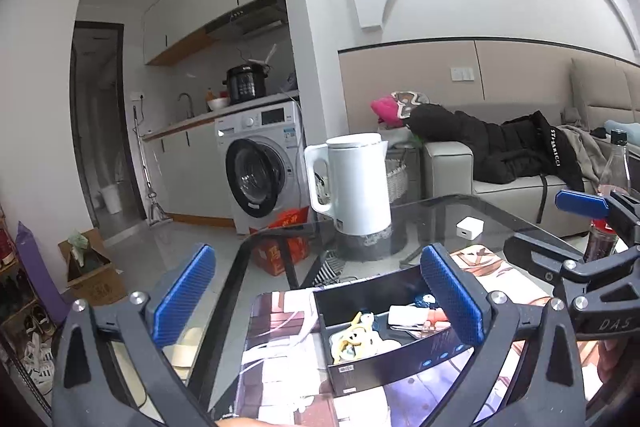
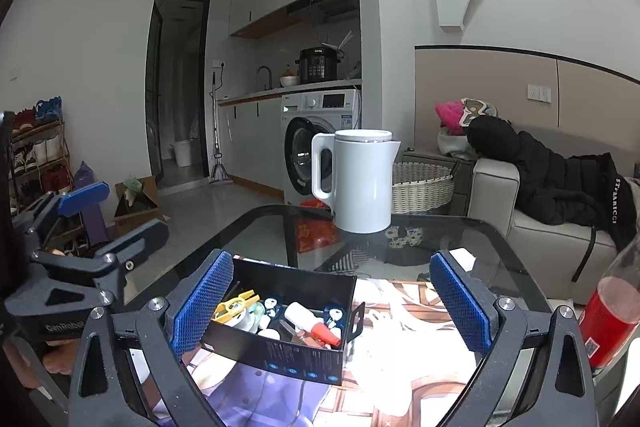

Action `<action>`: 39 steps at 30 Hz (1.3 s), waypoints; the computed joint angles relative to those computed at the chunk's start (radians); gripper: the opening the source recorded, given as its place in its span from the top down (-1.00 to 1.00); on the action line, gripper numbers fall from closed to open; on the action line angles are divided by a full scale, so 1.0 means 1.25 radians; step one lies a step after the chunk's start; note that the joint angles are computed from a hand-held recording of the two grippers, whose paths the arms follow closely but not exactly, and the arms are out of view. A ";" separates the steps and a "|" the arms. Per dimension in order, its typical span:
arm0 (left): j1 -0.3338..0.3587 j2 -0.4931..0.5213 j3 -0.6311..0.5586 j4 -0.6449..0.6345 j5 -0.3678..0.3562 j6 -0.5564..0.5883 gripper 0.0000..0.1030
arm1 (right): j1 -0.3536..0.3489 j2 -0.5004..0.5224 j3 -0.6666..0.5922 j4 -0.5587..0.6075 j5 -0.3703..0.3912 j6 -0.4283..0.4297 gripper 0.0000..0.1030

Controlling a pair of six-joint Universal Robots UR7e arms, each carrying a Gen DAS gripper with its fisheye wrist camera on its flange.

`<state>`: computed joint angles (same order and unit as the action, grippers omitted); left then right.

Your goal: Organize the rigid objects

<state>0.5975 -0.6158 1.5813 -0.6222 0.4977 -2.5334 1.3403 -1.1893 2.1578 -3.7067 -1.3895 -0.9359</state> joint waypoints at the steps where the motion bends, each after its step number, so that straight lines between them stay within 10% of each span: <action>1: 0.001 -0.003 0.003 -0.007 -0.004 0.006 -1.00 | 0.000 0.000 -0.001 0.003 -0.003 0.000 -0.96; 39: 0.008 0.021 -0.038 0.041 -0.040 -0.032 -1.00 | -0.004 0.007 -0.004 -0.016 0.003 0.011 -0.96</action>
<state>0.6080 -0.5896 1.5335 -0.5707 0.4479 -2.5731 1.3348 -1.1803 2.1529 -3.7269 -1.3862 -0.9217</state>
